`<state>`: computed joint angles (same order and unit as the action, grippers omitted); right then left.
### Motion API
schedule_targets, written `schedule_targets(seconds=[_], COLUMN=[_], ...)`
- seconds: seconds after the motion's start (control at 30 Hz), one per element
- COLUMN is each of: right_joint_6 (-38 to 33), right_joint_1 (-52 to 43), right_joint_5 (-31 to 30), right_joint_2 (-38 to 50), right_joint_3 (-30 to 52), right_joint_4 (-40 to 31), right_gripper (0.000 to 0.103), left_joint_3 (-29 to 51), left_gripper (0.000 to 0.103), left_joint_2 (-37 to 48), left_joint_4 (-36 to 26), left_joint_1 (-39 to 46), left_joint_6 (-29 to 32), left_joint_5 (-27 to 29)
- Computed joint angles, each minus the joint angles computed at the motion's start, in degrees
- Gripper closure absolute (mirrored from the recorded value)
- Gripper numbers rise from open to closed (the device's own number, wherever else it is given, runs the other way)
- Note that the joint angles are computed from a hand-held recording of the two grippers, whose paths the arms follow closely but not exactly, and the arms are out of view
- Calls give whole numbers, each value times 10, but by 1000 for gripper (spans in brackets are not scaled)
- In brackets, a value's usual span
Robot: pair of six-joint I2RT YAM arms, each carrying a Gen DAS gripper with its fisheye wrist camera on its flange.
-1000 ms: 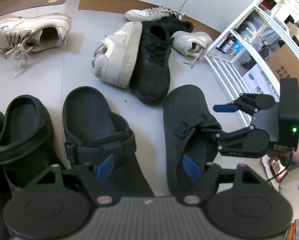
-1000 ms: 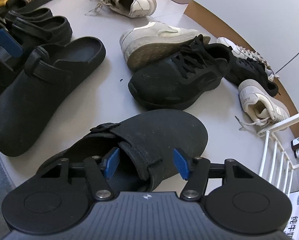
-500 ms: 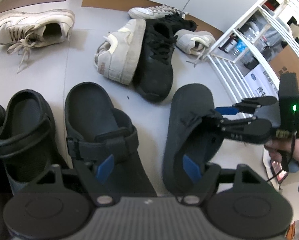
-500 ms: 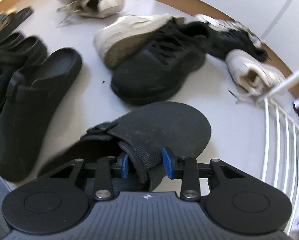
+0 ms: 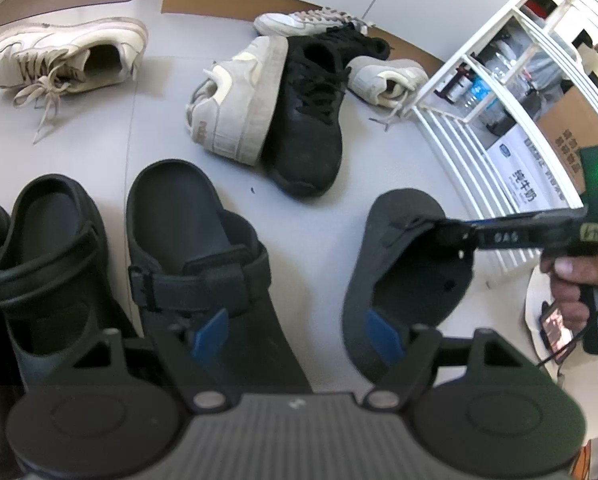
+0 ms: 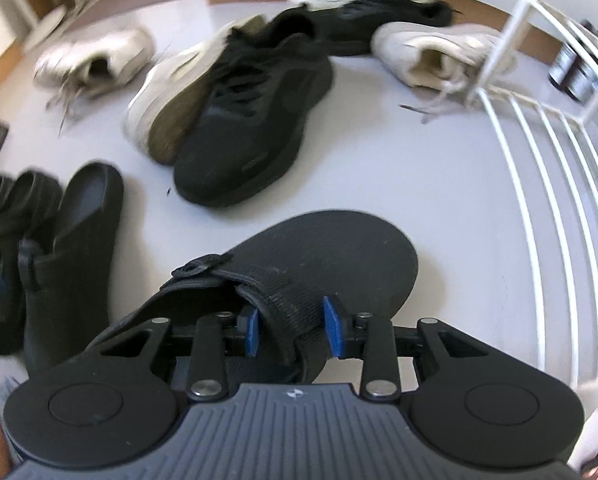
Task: Organize scattered shoes
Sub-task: 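Close the right gripper on the slipper strap while the left gripper lets go, then lower the slipper beside the buckled slipper and open the right gripper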
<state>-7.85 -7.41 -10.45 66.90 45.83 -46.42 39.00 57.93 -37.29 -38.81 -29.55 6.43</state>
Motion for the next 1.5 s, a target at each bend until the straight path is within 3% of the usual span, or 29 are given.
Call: schedule_targets(seconds=[0.17, 0.3, 0.4, 0.6, 0.73, 0.8, 0.87, 1.1, 1.37, 1.5], right_joint_6=[28, 104, 156, 205, 188, 183, 174, 140, -3, -122], right_joint_1=[-17, -25, -48, -35, -27, -22, -30, -45, -61, -73], right_joint_5=[0, 22, 5, -17, -70, -76, -104, -116, -137, -140], right_joint_2=[-20, -62, -57, -39, -14, -14, -16, -34, -63, -55], right_joint_3=[-6, -26, -33, -45, -49, -50, -52, -52, -48, -38], right_joint_4=[-4, 11, 9, 30, 40, 39, 41, 34, 18, 2], right_gripper=[70, 70, 70, 59, 56, 46, 30, 28, 20, 15], left_joint_3=[2, 0, -1, -2, -5, -5, -5, -4, -2, 0], left_gripper=[24, 24, 24, 24, 24, 24, 23, 21, 21, 19], left_joint_2=[6, 6, 7, 4, -2, -3, -5, -8, -12, -12], left_joint_4=[4, 7, 7, 5, 2, 0, -1, -3, -10, -11], left_joint_1=[-2, -7, -7, -8, -7, -6, -5, -17, -29, -36], left_joint_6=[-3, -7, -8, -10, -11, -12, -13, -21, -31, -37], left_joint_5=[-1, -2, -2, -5, -7, -7, -8, -18, -27, -46])
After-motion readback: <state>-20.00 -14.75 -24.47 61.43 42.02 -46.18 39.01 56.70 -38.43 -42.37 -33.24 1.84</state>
